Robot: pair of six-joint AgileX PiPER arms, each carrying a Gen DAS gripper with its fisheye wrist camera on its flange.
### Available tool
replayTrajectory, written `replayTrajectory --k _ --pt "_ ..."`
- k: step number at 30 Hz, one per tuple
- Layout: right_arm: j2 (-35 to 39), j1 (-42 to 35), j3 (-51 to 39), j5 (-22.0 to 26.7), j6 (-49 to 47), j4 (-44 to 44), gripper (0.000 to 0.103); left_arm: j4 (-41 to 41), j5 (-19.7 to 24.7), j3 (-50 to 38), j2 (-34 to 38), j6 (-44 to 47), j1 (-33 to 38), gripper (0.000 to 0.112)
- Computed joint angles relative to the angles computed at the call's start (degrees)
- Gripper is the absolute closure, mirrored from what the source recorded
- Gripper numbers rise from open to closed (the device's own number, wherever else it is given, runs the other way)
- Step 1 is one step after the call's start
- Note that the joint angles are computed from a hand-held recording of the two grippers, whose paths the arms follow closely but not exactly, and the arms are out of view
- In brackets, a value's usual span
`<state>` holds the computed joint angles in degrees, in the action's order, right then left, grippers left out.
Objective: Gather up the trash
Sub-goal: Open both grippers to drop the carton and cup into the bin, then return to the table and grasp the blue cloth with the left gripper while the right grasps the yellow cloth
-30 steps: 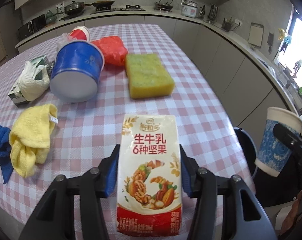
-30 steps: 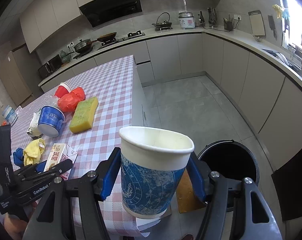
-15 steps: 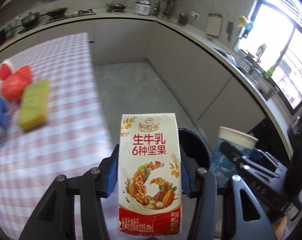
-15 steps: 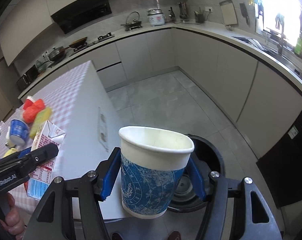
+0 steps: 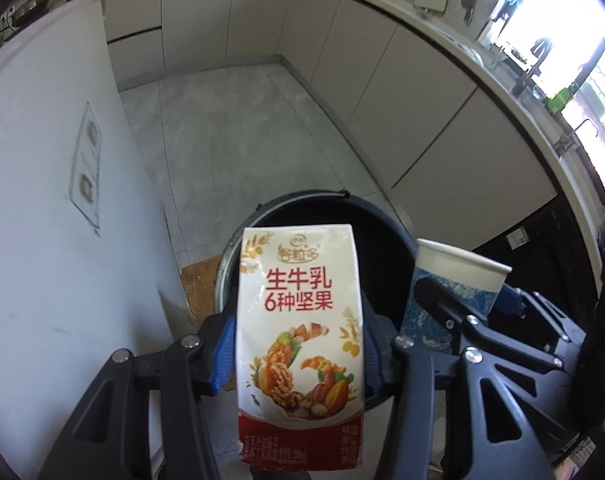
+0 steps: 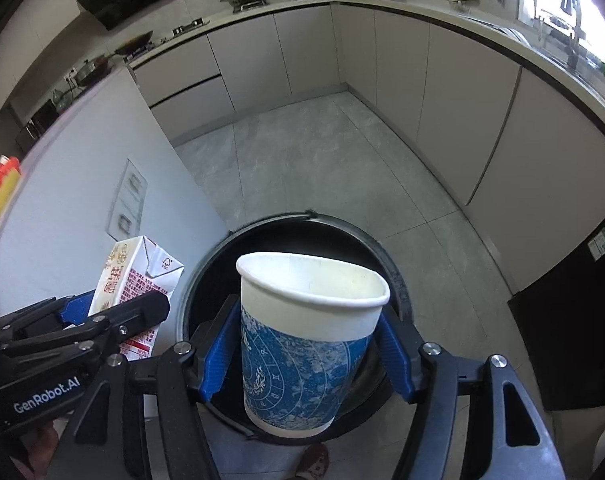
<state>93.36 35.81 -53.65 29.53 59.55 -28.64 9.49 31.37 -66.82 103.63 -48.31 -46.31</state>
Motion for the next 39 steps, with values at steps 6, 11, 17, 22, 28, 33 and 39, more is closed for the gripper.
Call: replayTrajectory --k 6,11,17,22,28,33,39 --pt "2.0 -6.2 3.0 -6.5 -4.2 0.7 0.019 -1.4 1.0 -1.6 2.8 -0.4 0.7 0.043" --pt "-1.6 -6.8 4.8 -5.7 -1.5 -0.8 0.019 5.7 4.8 -1.6 -1.3 -6.4 -1.4 0.043" --pt "-8.1 -3.4 2.7 3.0 -1.6 2.4 0.019 6.1 12.7 -2.9 -9.3 -6.4 -2.7 0.043" --pt "-12.6 2.7 -1.6 11.7 1.8 1.5 0.019 8.3 18.6 -3.7 -16.9 -7.0 -4.0 0.043" --pt "-13.7 10.9 -9.3 19.3 6.2 0.3 0.019 9.6 23.9 -0.8 -27.0 -6.5 -2.6 0.043" --pt "-9.9 19.8 -18.3 25.2 10.2 -3.3 0.019 10.5 28.3 3.7 -36.4 -5.2 0.5 0.043" --pt "-0.7 28.1 -32.0 30.4 11.8 -5.2 0.018 9.2 32.7 9.6 -48.4 1.0 9.8 0.043"
